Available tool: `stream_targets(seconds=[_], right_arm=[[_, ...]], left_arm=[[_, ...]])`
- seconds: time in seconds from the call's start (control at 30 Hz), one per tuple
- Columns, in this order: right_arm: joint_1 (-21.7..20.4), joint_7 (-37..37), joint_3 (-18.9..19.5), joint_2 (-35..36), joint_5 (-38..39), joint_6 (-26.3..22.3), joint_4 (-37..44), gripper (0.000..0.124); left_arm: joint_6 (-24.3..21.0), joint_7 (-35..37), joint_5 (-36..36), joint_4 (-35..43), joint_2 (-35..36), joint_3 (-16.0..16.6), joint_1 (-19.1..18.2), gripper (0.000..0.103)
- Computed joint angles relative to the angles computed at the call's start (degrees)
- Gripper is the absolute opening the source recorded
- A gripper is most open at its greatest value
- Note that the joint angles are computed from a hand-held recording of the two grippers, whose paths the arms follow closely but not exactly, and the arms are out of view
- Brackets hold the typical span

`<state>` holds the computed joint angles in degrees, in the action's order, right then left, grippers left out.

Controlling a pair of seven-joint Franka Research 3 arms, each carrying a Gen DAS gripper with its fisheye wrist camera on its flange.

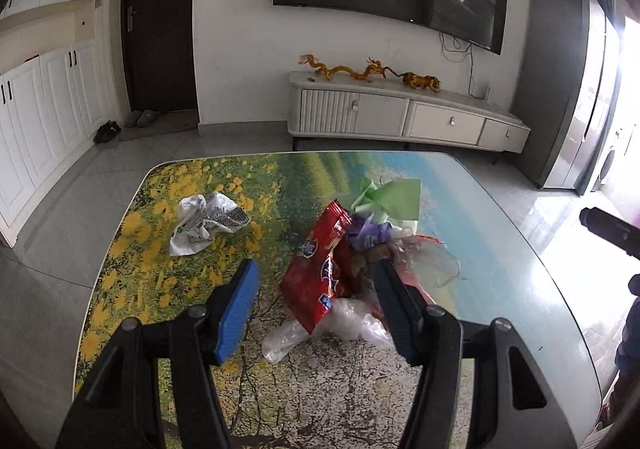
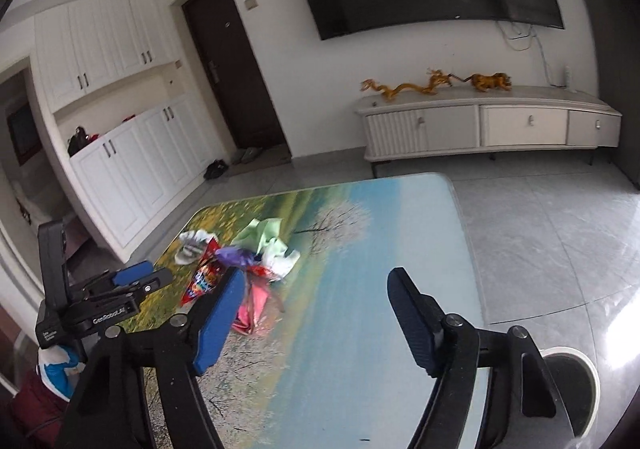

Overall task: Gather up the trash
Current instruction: 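Grasp the red snack bag with the left gripper while the right grasps a clear wrapper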

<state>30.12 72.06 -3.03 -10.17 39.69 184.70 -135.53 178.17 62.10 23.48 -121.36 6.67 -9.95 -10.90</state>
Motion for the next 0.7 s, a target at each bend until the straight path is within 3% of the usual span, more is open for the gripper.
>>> stream_targets(seconds=[0.07,0.13,0.33,0.5,0.57,0.7], right_arm=[[5.9,-7.1,-4.5,3.7,5.9,-2.4,4.2,0.064],[7.5,-14.5,-5.2,6.7,12.9,-5.1,7.9,0.062],[3.8,-22.0,-1.0,13.9,18.2,-10.9,15.8,0.054],[0.2,-22.1,2.5,18.4,16.5,-13.7,20.1,0.046],[-1.1,-21.8,3.7,19.7,15.3,-14.6,21.1,0.04],[-2.9,-17.4,5.3,20.9,10.3,-15.5,21.5,0.011]], left_arm=[[-0.3,1.0,-0.7,1.4,1.5,-0.5,0.2,0.058],[-0.8,1.7,-1.1,3.1,3.4,-0.7,0.2,0.058],[-2.5,8.3,-7.7,7.5,8.3,-4.8,3.7,0.056],[-4.3,12.8,-11.7,10.1,10.9,-6.9,5.3,0.049],[-5.0,15.3,-14.4,10.8,11.7,-8.8,6.9,0.043],[-5.0,19.0,-18.2,10.6,11.9,-10.5,8.2,0.027]])
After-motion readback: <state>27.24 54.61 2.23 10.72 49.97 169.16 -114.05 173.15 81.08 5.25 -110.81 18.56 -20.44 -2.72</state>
